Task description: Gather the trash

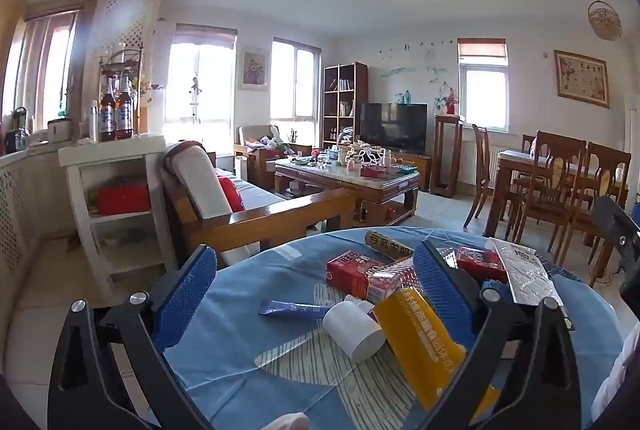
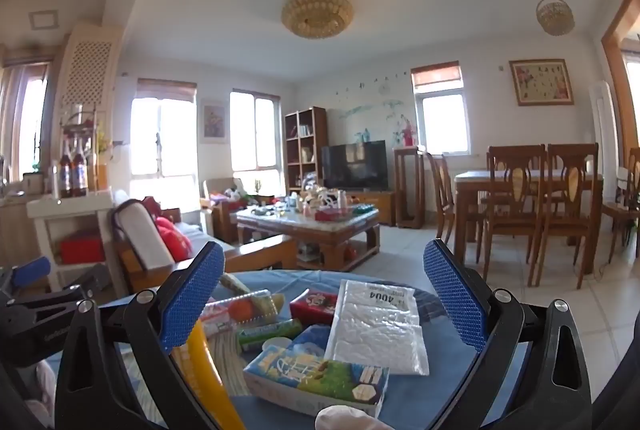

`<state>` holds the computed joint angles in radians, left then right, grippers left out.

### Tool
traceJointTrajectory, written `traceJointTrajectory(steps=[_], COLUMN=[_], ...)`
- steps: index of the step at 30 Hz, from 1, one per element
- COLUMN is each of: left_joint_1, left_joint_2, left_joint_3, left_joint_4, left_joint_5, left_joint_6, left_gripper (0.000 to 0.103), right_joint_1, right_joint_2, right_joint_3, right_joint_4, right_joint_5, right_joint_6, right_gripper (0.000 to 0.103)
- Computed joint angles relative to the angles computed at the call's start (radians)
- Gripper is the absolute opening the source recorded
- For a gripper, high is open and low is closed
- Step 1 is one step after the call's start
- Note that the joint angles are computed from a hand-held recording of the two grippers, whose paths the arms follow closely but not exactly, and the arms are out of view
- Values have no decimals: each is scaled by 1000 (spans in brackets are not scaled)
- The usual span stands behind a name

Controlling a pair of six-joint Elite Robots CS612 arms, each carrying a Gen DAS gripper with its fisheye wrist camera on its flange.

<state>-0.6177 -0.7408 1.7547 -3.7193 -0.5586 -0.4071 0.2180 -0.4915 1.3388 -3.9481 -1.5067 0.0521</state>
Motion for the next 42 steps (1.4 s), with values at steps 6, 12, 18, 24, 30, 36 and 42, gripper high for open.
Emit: traceJointTrajectory(steps=[6,12,18,24,30,36,42], left_joint_1=[4,4,4,5,7,7,8], left_joint_2=[9,4,-1,-2,-3,-6,-7], left_joint_3=[-5,-3,-2,-3,-2,1,4], left_joint_4=[-1,17,30,33,39,44,44], left_joint_5=[-10,-12,-17,-23,-32,-37,-40], left_joint_6=[8,9,6,5,3,-2,-4], left_gripper=[98,98,98,98,98,98,98], right_joint_1=[0,0,0,6,6,6,5], right_joint_2=[0,-1,-1,3,15,7,7], right_joint_3=[0,0,0,-1,-20,-16,-11], right_joint_4=[1,3,6,9,33,65,35], right_joint_5=[0,1,0,-7,-6,0,4], right_joint_6=[0,0,1,-1,0,1,-2], right_gripper=[98,98,98,98,98,98,98])
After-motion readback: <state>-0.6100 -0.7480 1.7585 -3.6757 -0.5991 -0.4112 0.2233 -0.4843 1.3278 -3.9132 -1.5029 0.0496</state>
